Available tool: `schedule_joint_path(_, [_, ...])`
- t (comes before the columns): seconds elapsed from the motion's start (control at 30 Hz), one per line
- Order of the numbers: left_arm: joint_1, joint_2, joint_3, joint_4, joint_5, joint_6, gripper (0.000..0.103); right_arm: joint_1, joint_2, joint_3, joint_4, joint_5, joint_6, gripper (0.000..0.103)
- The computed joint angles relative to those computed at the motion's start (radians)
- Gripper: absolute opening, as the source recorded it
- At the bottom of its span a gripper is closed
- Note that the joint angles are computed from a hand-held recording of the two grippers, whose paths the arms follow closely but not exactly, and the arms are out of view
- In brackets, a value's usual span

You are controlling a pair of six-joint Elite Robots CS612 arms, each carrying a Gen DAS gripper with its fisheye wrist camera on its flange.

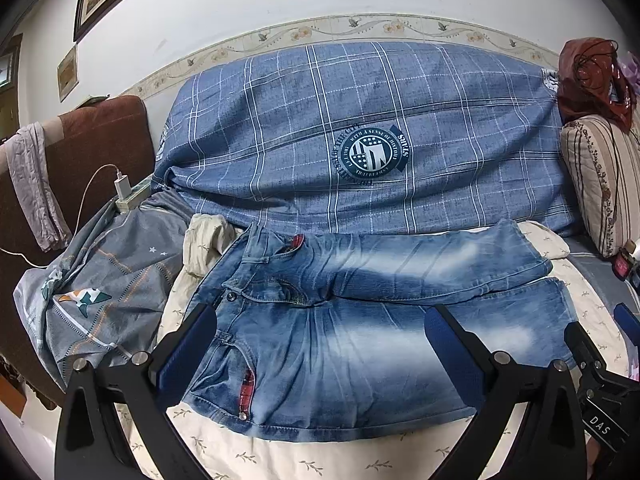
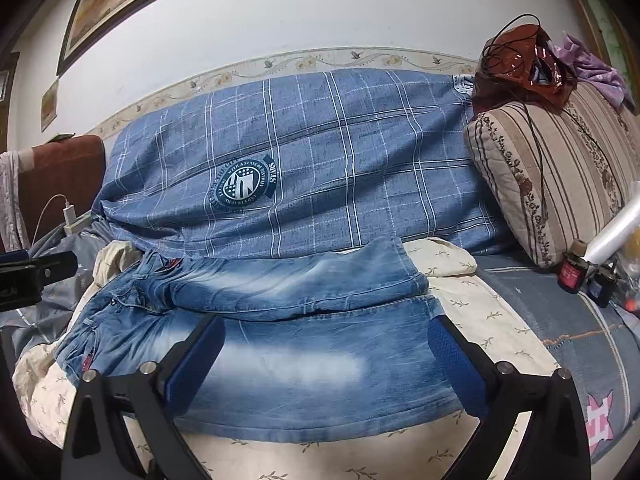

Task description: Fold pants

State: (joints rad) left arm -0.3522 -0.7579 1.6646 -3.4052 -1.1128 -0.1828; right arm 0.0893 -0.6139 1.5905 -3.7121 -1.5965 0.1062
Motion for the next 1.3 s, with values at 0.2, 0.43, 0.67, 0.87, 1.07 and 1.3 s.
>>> schedule_joint_path(0.2, [0.01,0.018,-0.022,0.022,-0.007,-0.004,0.103,0.002,0.003,-0.011,0.025,-0.018,-0.017,0.102])
schedule_joint_path(0.43, [0.067,0.068,-0.096,0.18,-0.018,-0.061,0.103,-0.014,0.007,-0.042,0.13,-0.018,0.0,0.102])
schedule_joint_path(0.67, [0.155,0.137,-0.262,0.351,0.043,-0.152,0.103,-0.045,0.052,-0.194,0.263,-0.05,0.04,0.102])
schedule_joint_path(0.87, [0.216,0.232,-0.509,0.544,-0.023,-0.122,0.103,-0.078,0.112,-0.378,0.429,0.017,0.113,0.102])
schedule_joint_path(1.07, [0.236,0.366,-0.797,0.778,-0.162,-0.07,0.103,-0.123,0.171,-0.518,0.625,0.111,0.106,0.1])
schedule_joint_path(1.3, [0.241,0.488,-1.033,0.945,-0.242,-0.053,0.103,-0.152,0.256,-0.685,0.77,0.209,0.177,0.095])
